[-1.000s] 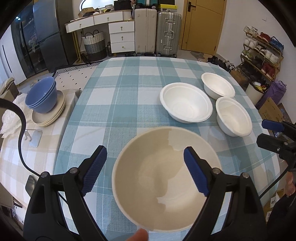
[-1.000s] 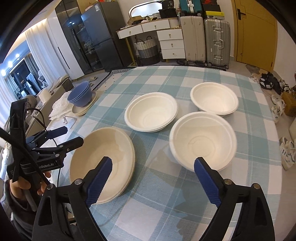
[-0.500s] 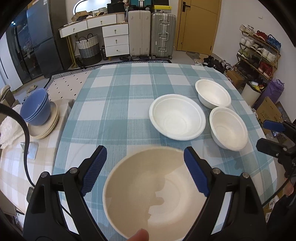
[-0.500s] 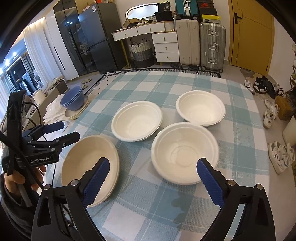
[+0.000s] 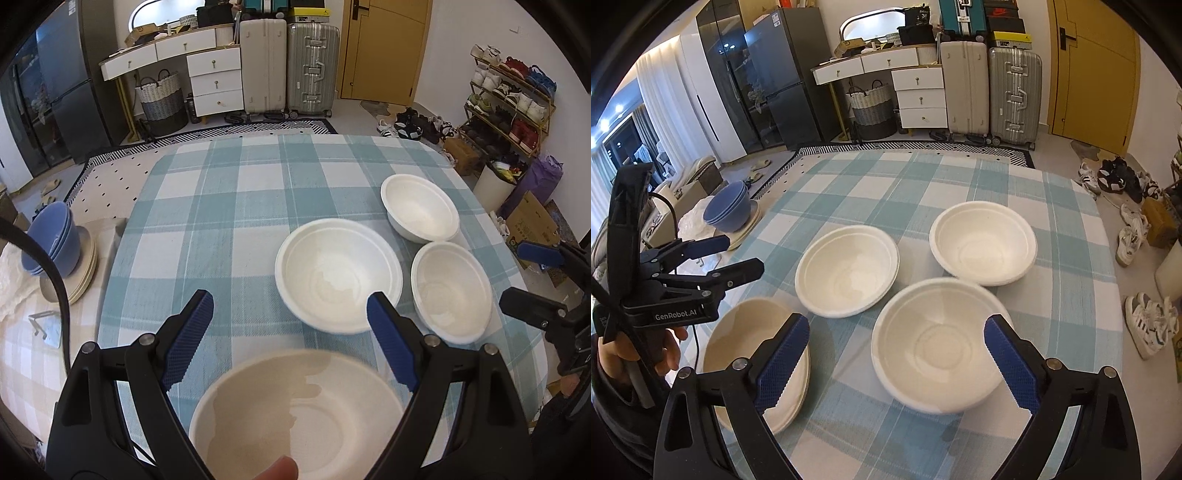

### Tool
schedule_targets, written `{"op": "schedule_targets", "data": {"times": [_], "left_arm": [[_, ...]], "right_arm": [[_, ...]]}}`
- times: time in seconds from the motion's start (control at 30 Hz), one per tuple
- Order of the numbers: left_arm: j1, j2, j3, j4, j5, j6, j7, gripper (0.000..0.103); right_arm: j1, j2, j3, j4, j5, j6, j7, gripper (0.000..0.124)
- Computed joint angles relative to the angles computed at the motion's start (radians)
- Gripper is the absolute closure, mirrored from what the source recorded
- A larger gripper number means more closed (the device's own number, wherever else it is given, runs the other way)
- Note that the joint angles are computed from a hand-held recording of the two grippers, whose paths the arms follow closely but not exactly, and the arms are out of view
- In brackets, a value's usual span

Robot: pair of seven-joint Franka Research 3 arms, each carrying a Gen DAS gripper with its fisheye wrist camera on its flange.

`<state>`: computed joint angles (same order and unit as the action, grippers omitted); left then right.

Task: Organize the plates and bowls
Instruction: 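Move both grippers forward to the rim of a white paper bowl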

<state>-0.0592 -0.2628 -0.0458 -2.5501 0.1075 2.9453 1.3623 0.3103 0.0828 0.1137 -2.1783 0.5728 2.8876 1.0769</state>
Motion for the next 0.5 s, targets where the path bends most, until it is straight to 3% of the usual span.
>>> {"op": "schedule_targets", "data": {"times": [0.5], "left_arm": [[0.018,0.193,0.004,0.165,-0.164,-0.023,0.157,0.019]], "right_arm": [[-0.021,0.188,0.020,0.224,-0.054,-0.098,-0.013,0.027]]}}
